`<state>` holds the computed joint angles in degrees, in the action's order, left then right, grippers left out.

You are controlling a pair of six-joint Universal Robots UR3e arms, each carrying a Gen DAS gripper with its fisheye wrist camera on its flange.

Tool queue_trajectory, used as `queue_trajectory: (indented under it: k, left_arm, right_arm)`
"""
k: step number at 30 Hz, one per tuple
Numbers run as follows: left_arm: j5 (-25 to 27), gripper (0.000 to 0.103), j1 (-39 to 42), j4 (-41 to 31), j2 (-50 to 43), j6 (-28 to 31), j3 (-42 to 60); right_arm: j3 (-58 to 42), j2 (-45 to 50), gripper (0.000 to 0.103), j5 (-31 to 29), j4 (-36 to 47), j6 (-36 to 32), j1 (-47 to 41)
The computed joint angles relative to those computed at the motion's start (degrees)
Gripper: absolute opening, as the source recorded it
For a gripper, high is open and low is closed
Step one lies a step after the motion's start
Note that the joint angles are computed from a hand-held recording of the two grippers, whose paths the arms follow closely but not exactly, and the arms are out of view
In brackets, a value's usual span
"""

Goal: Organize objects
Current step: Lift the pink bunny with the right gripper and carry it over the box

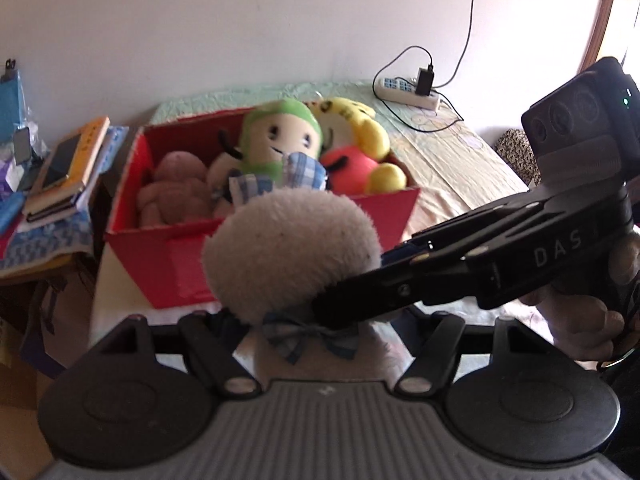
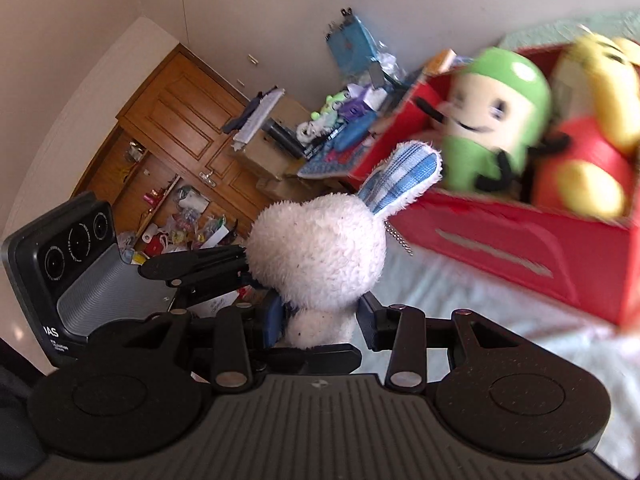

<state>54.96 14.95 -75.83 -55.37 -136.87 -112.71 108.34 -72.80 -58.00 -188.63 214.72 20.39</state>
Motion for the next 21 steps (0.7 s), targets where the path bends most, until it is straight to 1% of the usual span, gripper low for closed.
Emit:
queue_trajectory:
  k: [3, 5, 12, 16, 17, 21]
  left_arm:
    - [-4.35, 0.072, 7.34, -6.91, -0.36, 9.83, 2.94]
    - [-6.43, 0.072, 10.76, -10.43, -1.47, 15.1, 4.89]
    - [-10.06, 0.072, 14.84, -15.32, -9.32, 26.2, 11.08]
    - [-11.02, 0.072, 14.27, -14.6, -14.44, 27.26, 14.61]
    - [-11.28, 0.072, 13.91, -13.37, -15.35, 26.86, 14.93]
    - [-11.05, 0.072, 10.83, -6.43, -20.22, 21.91, 16.9]
  right_arm:
    - [-6.78, 4.52, 0.042, -3.9, 0.37, 1.69, 2.95]
    - [-10.42, 6.91, 0.042, -6.42, 0.59, 2.75, 4.48]
    - [-18.55, 11.42, 0.042, -16.51, 2.21, 5.68, 9.03]
    - [-24.8, 14.34, 0.042, -21.99, 5.1, 5.9, 10.84]
    - [-25.67, 14.79, 0.042, -22.9, 5.31, 5.84, 10.9]
    - [-29.29, 16.15, 0.042, -25.91, 7.55, 5.26, 10.56]
